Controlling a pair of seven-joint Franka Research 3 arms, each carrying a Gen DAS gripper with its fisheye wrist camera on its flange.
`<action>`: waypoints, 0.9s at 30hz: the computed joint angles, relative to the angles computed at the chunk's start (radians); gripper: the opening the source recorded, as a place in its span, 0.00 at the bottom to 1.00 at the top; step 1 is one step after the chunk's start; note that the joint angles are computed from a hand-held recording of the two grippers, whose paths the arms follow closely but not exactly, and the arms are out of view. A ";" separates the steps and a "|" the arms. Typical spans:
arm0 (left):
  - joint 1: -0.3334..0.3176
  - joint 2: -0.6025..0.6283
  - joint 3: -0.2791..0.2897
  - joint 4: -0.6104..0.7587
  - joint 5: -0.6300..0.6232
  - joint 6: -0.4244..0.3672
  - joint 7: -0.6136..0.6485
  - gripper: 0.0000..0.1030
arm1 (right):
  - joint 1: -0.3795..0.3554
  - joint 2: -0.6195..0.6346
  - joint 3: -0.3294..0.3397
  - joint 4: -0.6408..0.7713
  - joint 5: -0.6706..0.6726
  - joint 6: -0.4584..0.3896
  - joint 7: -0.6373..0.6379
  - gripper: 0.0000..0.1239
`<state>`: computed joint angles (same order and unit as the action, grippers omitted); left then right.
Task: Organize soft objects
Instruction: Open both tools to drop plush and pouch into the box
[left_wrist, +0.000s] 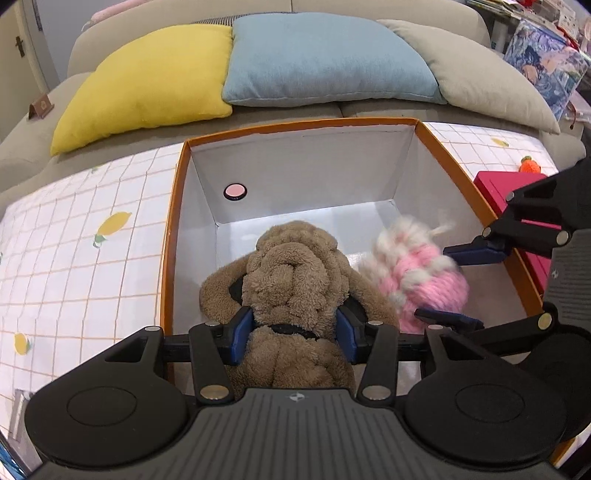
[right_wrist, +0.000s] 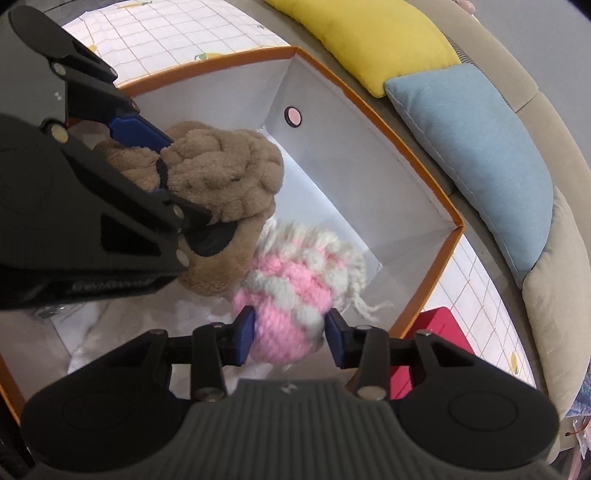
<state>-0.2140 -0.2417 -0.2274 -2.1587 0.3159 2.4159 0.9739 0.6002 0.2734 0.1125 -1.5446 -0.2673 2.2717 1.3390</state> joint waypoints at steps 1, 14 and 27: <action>0.000 -0.001 -0.001 -0.002 0.002 0.001 -0.002 0.54 | 0.000 0.001 0.000 0.000 -0.001 0.001 -0.001 0.32; -0.001 -0.001 -0.001 0.041 0.020 -0.017 0.016 0.70 | -0.012 -0.016 0.003 0.017 0.028 -0.020 -0.021 0.50; 0.023 -0.158 -0.067 -0.015 0.147 0.091 -0.160 0.70 | -0.077 -0.301 0.037 -0.292 -0.005 0.250 0.277 0.58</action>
<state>-0.1911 -0.3999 -0.2941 -2.1735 0.4633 2.5065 0.8139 0.5235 -0.0278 0.1494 -1.8370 -0.2723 2.5220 1.6164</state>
